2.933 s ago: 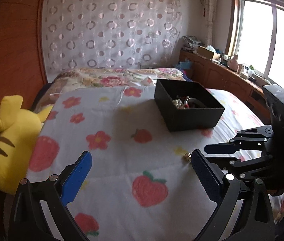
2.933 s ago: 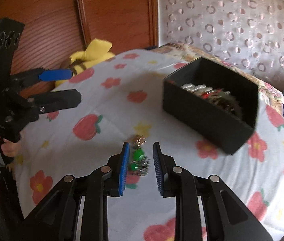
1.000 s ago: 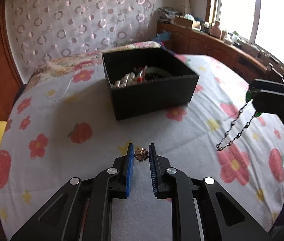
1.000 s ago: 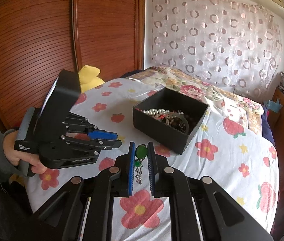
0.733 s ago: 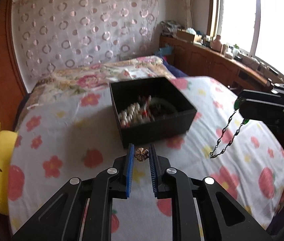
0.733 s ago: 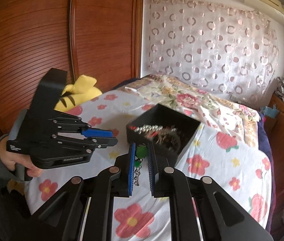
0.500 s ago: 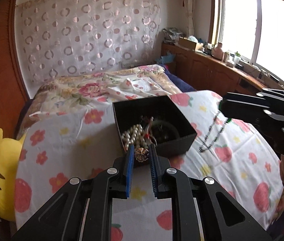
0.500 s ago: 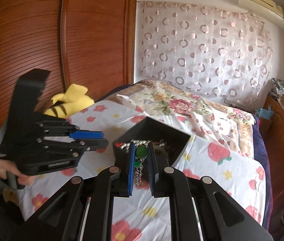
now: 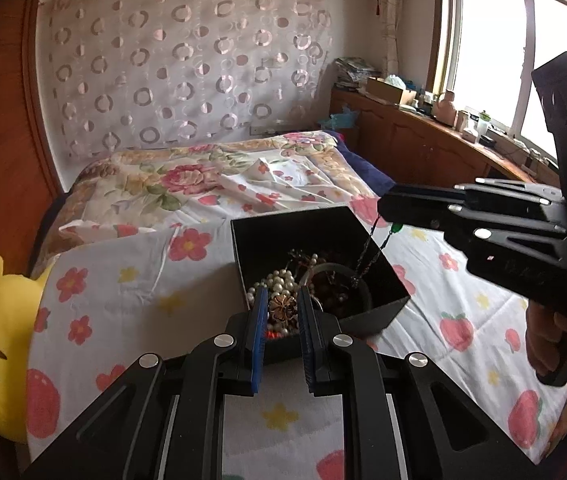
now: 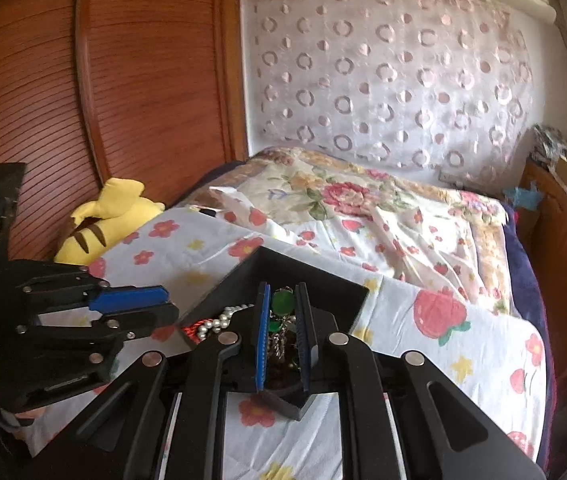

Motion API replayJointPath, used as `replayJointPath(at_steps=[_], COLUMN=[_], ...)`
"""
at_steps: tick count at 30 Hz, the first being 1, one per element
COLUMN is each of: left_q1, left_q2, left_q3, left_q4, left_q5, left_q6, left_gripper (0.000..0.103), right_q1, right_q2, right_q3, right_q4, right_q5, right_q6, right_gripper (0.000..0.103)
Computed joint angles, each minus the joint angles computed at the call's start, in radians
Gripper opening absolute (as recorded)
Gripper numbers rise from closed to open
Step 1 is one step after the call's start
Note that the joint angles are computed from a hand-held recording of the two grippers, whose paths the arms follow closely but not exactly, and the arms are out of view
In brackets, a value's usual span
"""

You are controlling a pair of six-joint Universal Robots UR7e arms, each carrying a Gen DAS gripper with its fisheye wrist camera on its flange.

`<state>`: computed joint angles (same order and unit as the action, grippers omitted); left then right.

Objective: Organize jewelry

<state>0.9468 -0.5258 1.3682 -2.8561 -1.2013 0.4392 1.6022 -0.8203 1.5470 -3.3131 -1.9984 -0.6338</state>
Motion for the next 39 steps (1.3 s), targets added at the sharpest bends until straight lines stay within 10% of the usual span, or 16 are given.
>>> replayJointPath(at_steps=[4, 8, 10, 15, 22, 26, 39], left_q1=[0.002, 0.003, 0.004, 0.003, -0.024, -0.04, -0.058], left_q2=[0.033, 0.066, 0.073, 0.053, -0.037, -0.104, -0.257], left_q3=[-0.053, -0.1, -0.108, -0.058, 0.132, 0.241, 0.493], left_q4=[0.033, 0.051, 0.042, -0.035, -0.251, -0.331, -0.505], left_q5=[0.002, 0.007, 0.011, 0.008, 0.031, 0.026, 0.1], left_q6=[-0.015, -0.027, -0.035, -0.05, -0.014, 0.002, -0.05], left_gripper=[0.014, 0.016, 0.04, 0.062, 0.094, 0.095, 0.095], right_q1=[-0.008, -0.011, -0.013, -0.017, 0.013, 0.033, 0.063], right_q2=[-0.005, -0.029, -0.045, -0.079, -0.095, -0.098, -0.075], right_q3=[0.006, 0.044, 0.07, 0.156, 0.303, 0.378, 0.519], right_q4=[-0.009, -0.039, -0.061, -0.162, -0.436, -0.591, -0.806], right_q5=[0.0, 0.004, 0.008, 0.016, -0.011, -0.008, -0.086], right_q6=[0.028, 0.022, 0.024, 0.033, 0.015, -0.014, 0.018], right_gripper=[0.043, 0.045, 0.045, 0.051, 0.085, 0.101, 0.101])
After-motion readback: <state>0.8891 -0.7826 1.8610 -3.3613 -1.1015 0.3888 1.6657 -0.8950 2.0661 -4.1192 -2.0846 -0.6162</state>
